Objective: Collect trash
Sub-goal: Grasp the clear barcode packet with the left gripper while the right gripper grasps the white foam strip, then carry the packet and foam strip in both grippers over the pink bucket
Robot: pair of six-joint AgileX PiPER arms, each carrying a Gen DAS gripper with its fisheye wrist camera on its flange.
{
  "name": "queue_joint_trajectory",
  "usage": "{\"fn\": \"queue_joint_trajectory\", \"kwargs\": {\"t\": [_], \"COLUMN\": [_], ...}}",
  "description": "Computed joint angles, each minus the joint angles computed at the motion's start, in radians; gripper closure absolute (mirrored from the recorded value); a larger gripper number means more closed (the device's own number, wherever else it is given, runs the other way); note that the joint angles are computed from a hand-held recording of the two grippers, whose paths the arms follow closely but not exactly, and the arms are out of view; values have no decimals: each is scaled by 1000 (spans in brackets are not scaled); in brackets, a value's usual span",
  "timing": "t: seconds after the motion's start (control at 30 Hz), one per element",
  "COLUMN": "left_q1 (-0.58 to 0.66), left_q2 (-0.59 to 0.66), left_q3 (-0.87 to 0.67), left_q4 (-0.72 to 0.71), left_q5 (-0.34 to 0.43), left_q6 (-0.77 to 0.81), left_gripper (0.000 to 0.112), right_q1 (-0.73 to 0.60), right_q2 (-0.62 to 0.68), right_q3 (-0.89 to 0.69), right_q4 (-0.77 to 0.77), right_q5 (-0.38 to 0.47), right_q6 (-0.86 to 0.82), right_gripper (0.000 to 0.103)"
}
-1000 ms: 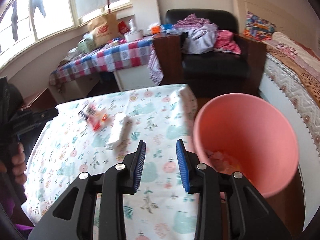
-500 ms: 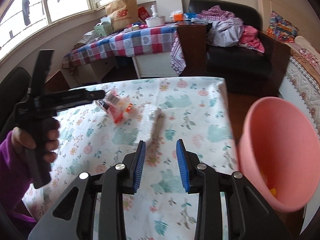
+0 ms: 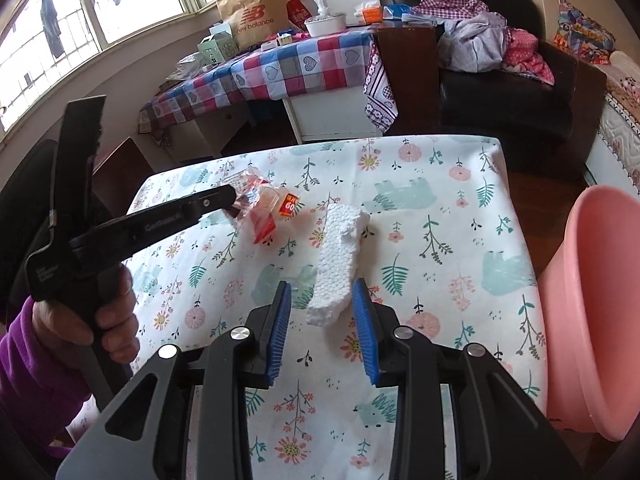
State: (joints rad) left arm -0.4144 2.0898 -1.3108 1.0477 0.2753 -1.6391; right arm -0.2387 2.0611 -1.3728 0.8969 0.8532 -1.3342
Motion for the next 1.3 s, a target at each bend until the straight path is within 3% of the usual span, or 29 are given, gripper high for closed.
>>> {"fn": "queue_joint_trajectory", "kwargs": {"t": [0.2, 0.33, 0.57, 0.67, 0.7, 1.03, 1.3], "left_q1": [-38, -55, -93, -120, -129, -213, -294], "left_q2": [-64, -114, -198, -229, -240, -309, -328], "left_q3": [75, 122, 209, 232, 240, 257, 213], "left_q4": [212, 265, 298, 285, 282, 223, 188], "left_q5": [30, 40, 71, 101, 112, 195, 271], "left_q6": [-220, -284, -370, -372, -372, -337, -285], "left_gripper": [102, 101, 101, 101, 101, 101, 101], "right_q1": [13, 31, 65, 49, 45, -65, -198], "right_q2": [30, 34, 18, 44, 43, -85, -147], "right_q3": [-22, -9, 61, 31, 33, 130, 136], "right_q4": [-19, -15, 5, -19, -17, 96, 136], "right_q5": [-5, -21, -153, -116, -108, -12, 97], "right_q6": [33, 14, -55, -21, -22, -193, -228], "right_gripper": [71, 71, 71, 74, 83, 83, 83]}}
